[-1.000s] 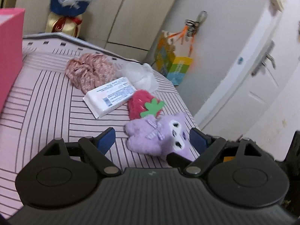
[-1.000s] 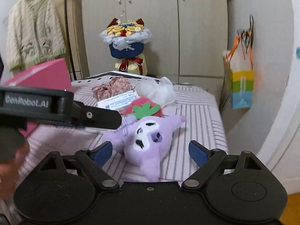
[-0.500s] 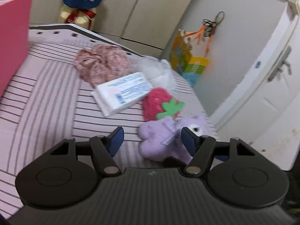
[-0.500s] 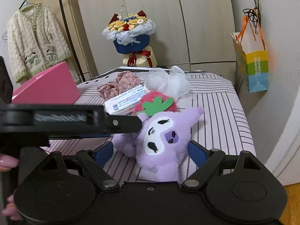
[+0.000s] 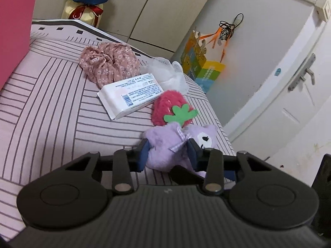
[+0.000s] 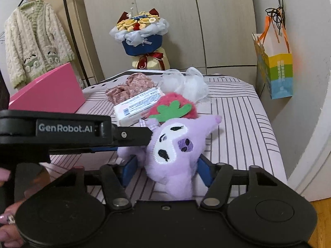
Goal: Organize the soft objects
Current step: 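Close the left gripper on the purple plush toy and lift it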
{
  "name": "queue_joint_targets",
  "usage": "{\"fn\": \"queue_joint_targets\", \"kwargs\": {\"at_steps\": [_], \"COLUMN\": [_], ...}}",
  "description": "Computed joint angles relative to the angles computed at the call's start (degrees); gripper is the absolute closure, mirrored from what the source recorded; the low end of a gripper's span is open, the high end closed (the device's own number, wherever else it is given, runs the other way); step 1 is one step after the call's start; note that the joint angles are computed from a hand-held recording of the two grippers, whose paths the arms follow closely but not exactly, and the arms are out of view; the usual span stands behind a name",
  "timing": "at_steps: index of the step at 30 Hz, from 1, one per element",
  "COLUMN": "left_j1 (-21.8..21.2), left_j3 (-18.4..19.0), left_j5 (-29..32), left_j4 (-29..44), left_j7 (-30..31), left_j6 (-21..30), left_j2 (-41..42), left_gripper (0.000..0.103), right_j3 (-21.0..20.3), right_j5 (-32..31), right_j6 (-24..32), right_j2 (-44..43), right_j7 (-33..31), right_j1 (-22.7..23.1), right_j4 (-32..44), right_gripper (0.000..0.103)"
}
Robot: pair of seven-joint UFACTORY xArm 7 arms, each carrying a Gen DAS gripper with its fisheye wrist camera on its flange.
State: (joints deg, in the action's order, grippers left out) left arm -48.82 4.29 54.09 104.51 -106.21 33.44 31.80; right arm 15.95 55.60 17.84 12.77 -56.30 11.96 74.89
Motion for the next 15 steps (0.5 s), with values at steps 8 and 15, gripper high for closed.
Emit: {"fn": "queue_joint_targets", "kwargs": {"at_steps": [8, 15], "left_j1": [-1.10, -0.40], "left_j3": [-1.19, -6.20], "left_j5": [5.35, 5.49], "left_j4": [-8.06, -11.29], "left_j7": [-6.37, -3.21], "left_j6": [-1.31, 3.55], "left_j2": [-5.86, -9.58], "left_gripper": [0.065, 0.065], "right_j3": [-0.28, -2.80], "right_j5": [5.83, 7.18], "right_j6": [-1.94, -4.22], "right_j2": [-5.86, -12.24], "right_j7": [-1.45, 1.11], "right_j1": [1.80, 6.57], "right_j4": [-6.72, -13.75], "right_gripper": [0.040, 0.035]}}
